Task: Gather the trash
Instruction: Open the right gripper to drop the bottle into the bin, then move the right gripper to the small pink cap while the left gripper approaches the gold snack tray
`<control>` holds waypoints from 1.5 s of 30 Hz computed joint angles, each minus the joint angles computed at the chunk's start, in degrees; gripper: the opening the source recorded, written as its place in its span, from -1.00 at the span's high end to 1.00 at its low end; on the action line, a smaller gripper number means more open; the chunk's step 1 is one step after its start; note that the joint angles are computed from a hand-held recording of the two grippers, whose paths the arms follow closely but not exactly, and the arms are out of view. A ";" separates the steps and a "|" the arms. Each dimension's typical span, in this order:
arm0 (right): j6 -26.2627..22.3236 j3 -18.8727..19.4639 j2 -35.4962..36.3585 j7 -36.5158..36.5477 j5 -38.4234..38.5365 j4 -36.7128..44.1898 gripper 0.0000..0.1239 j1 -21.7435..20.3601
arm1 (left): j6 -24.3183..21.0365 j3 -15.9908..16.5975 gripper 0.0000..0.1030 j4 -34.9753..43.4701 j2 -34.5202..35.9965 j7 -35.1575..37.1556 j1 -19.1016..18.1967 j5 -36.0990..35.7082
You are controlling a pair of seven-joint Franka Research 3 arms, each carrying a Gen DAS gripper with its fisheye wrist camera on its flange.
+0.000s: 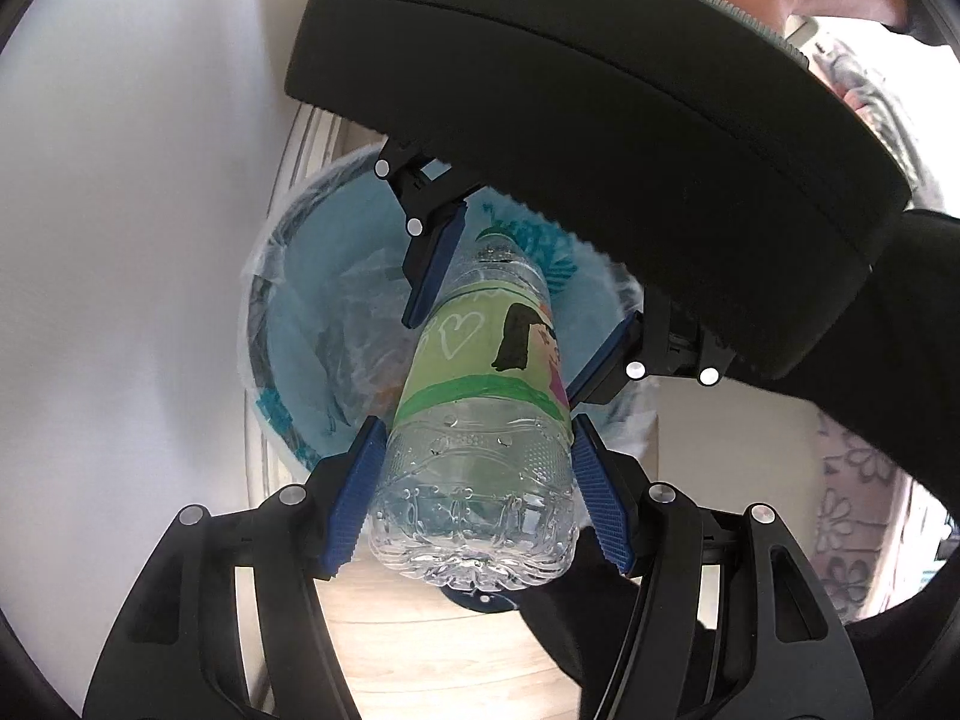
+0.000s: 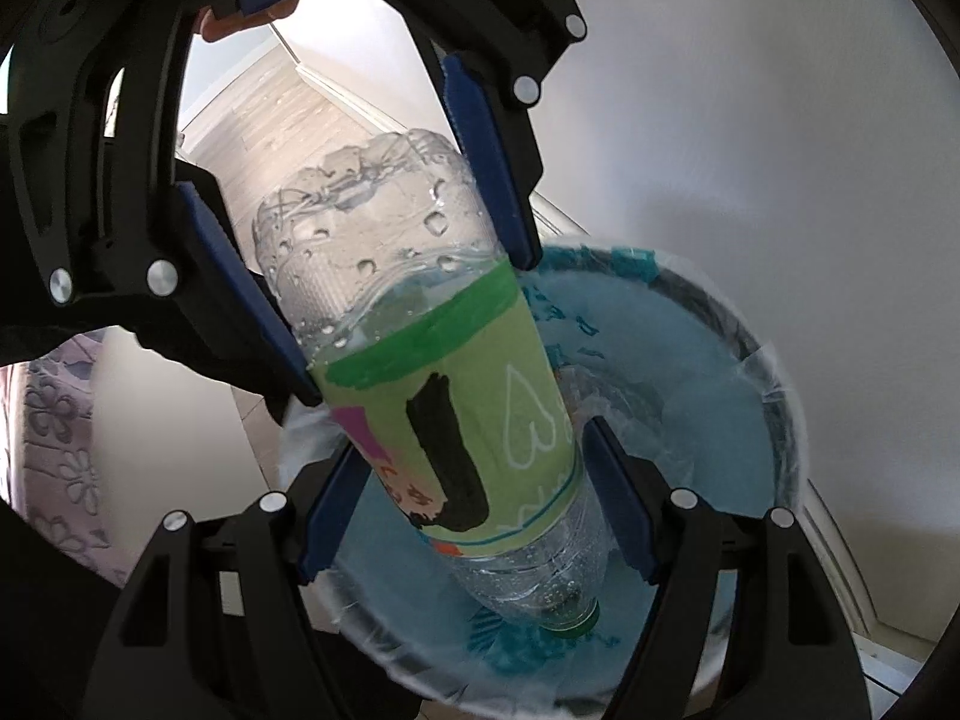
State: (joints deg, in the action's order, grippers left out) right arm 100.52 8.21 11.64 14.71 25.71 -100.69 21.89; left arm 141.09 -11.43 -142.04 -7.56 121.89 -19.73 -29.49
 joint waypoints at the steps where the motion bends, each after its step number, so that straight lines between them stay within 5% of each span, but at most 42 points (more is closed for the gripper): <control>1: 0.71 -0.03 -0.26 -0.45 0.12 -0.85 -0.12 -0.06 | 0.31 -0.19 -0.17 0.18 0.62 -0.14 -0.08 0.27; 6: 4.67 -0.31 -2.14 -1.02 1.61 -4.23 -0.21 -0.46 | 1.49 -0.74 -0.20 1.09 2.88 -1.16 0.47 1.31; 8: 7.26 -0.62 -3.75 -1.18 3.74 -6.11 -0.54 -1.03 | 2.72 -1.30 -0.56 0.48 2.30 -2.67 0.61 2.71; 13: 7.80 -1.95 -6.06 2.74 5.38 -5.68 -0.55 -2.67 | 2.41 -1.46 -0.83 2.02 2.11 -5.85 0.44 5.52; 22: 11.29 -5.64 -16.86 21.70 6.42 -6.74 -0.55 -7.02 | -4.37 -1.79 -0.86 11.60 1.02 -13.88 0.47 10.75; 33: 18.00 -9.49 -21.74 48.18 -2.31 0.18 -0.55 -14.56 | -14.51 -3.44 -0.89 38.72 11.18 -15.24 1.33 19.90; 45: 18.38 -12.61 -16.04 52.26 -5.28 10.28 -0.55 -19.55 | -24.89 -6.17 -0.89 75.54 32.42 -13.90 -2.02 28.56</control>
State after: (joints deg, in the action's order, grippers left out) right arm 118.89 -4.40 -4.41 66.97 20.44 -90.41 2.34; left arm 116.19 -17.60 -66.50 24.86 107.99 -21.75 -0.93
